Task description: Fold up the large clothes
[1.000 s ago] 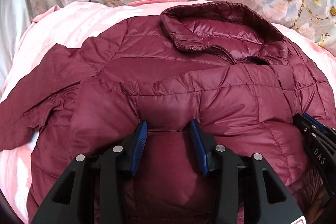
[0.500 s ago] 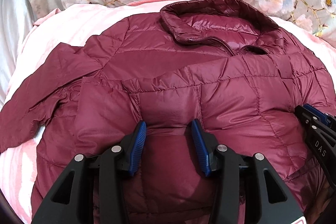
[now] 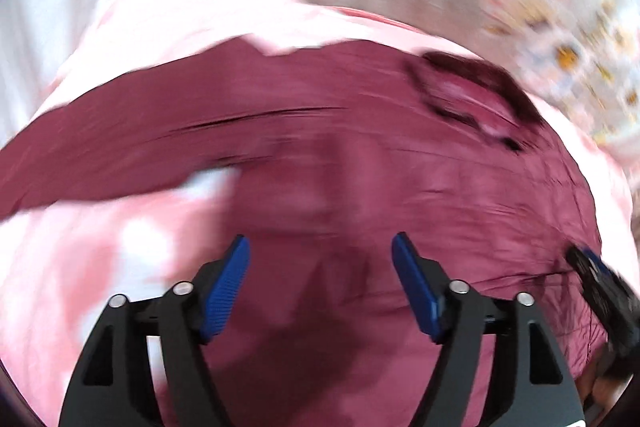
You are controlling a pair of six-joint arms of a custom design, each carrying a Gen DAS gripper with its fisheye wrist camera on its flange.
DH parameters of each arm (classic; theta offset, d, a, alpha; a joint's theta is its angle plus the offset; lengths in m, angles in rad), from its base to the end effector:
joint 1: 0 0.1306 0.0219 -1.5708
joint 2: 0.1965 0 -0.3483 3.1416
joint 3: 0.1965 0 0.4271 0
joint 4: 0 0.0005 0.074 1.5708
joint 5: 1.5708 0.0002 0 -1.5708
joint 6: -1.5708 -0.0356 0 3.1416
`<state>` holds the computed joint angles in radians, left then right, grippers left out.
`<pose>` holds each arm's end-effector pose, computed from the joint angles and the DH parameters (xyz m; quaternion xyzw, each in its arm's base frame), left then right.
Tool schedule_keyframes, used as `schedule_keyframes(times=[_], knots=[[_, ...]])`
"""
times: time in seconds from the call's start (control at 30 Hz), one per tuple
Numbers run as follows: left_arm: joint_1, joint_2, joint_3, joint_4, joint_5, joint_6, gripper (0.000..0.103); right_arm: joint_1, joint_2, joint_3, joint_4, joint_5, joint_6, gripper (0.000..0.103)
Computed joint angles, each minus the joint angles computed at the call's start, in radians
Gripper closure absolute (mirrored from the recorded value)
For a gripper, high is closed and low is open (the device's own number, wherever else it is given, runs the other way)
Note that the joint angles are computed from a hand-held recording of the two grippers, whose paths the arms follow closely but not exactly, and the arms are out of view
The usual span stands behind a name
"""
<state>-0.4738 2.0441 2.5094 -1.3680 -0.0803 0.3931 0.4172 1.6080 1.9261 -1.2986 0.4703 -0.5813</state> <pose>0.6128 -0.3116 0.5092 0.0249 0.9437 -0.1032 0.3132 0.5250 0.2145 0.5151 0.1438 0.9217 -0.0603 0.3551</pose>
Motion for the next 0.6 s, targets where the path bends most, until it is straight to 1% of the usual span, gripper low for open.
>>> schedule_keyframes(times=[0.03, 0.1, 0.17, 0.23, 0.3, 0.4, 0.5, 0.6], knots=[[0.023, -0.035, -0.052, 0.007, 0.002, 0.015, 0.03, 0.022, -0.009, -0.007, 0.0, 0.005, 0.003, 0.063], [0.096, -0.106, -0.161, 0.019, 0.016, 0.06, 0.03, 0.068, -0.026, -0.027, 0.004, 0.004, 0.007, 0.061], [0.179, -0.151, -0.233, 0.017, 0.036, 0.122, 0.03, 0.112, -0.03, -0.038, -0.006, 0.024, -0.006, 0.06], [0.248, -0.176, -0.277, 0.016, 0.066, 0.181, 0.03, 0.137, -0.025, -0.038, -0.016, 0.029, -0.011, 0.06], [0.301, -0.193, -0.307, 0.021, 0.047, 0.224, 0.031, 0.158, -0.017, -0.042, -0.023, 0.035, -0.012, 0.059], [0.356, -0.201, -0.321, 0.03, 0.015, 0.249, 0.031, 0.174, -0.001, -0.049, -0.038, 0.046, -0.037, 0.052], [0.402, -0.188, -0.318, 0.047, 0.04, 0.283, 0.031, 0.183, -0.004, -0.062, -0.043, 0.06, -0.065, 0.048], [0.42, -0.171, -0.3, 0.074, 0.065, 0.316, 0.032, 0.17, -0.013, -0.076, -0.034, 0.032, -0.088, 0.042]])
